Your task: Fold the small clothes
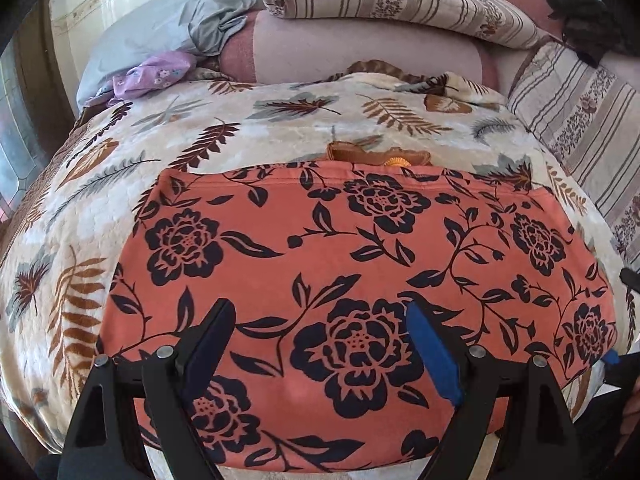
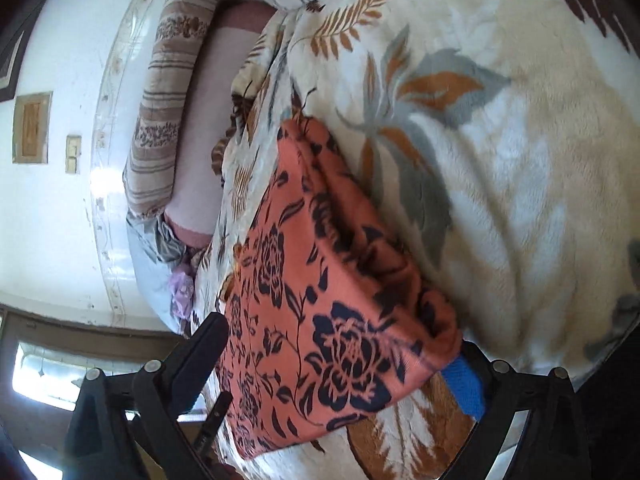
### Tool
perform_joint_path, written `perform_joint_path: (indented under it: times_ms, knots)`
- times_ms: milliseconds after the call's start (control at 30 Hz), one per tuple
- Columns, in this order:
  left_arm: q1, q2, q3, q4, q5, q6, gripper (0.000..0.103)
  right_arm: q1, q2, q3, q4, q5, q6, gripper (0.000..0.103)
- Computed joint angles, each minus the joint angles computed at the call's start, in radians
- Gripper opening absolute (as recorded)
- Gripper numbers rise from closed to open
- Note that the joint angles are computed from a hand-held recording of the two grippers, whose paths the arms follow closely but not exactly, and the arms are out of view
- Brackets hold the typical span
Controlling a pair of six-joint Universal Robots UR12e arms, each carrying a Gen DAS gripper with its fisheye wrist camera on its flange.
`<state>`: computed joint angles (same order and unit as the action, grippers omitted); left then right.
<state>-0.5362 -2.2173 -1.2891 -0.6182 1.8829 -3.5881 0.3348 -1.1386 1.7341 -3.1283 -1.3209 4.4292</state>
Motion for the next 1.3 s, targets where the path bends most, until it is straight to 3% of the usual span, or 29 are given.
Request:
perform_joint_path:
  times_ms: [133,200,367,467,633,667,733,800,967,1067,1100,1133,1200,1233,1267,1300]
  knots:
    - [-0.003,-0.007,0.014,-0.016,0.009,0.003,0.088,-0.001,-0.013,0.002,0.027,-0.029,-0.032,0.083]
    - [-0.008,-0.010,0.024,-0.024,0.023,0.012,0.088,0.002,-0.023,-0.005,0.057,-0.051,-0.071,0.067]
    - [-0.014,-0.016,0.040,-0.031,0.035,0.018,0.088,-0.002,-0.025,-0.024,0.165,-0.034,-0.128,0.069]
    - [-0.019,-0.017,0.044,-0.032,0.042,0.030,0.088,-0.005,-0.019,-0.005,0.111,-0.022,-0.095,0.072]
    - [-0.025,-0.016,0.049,-0.017,0.055,0.046,0.088,-0.005,-0.021,-0.019,0.142,-0.013,-0.142,0.074]
    - [-0.025,-0.017,0.051,-0.016,0.055,0.047,0.088,-0.002,-0.024,-0.025,0.154,-0.027,-0.173,0.067]
    - [-0.024,-0.020,0.057,-0.024,0.054,0.046,0.088,0.009,-0.033,-0.046,0.226,-0.082,-0.248,0.024]
    - [-0.024,-0.025,0.065,-0.043,0.057,0.042,0.088,0.015,-0.040,-0.060,0.284,-0.106,-0.296,0.016]
    - [-0.027,-0.013,0.050,0.000,0.061,0.043,0.088,0.030,-0.057,-0.057,0.299,-0.161,-0.322,0.016]
    - [-0.029,-0.020,0.054,0.001,0.067,0.055,0.088,0.018,-0.047,-0.043,0.297,-0.110,-0.270,0.025]
    - [-0.028,-0.029,0.066,-0.037,0.061,0.055,0.088,0.008,-0.042,-0.032,0.293,-0.070,-0.224,0.035]
    - [-0.027,-0.037,0.076,-0.070,0.060,0.052,0.088,0.000,-0.038,-0.016,0.246,-0.037,-0.188,0.038]
    - [-0.026,-0.046,0.091,-0.145,0.059,0.039,0.087,-0.009,-0.032,0.009,0.134,-0.001,-0.144,0.062]
    - [-0.026,-0.041,0.082,-0.133,0.064,0.027,0.087,-0.010,-0.030,0.010,0.108,0.010,-0.140,0.078]
    - [-0.028,-0.030,0.061,-0.083,0.075,0.013,0.088,-0.008,-0.031,0.006,0.105,0.006,-0.146,0.087]
    - [-0.030,-0.019,0.038,-0.014,0.085,0.009,0.088,-0.002,-0.033,-0.004,0.117,-0.011,-0.173,0.087]
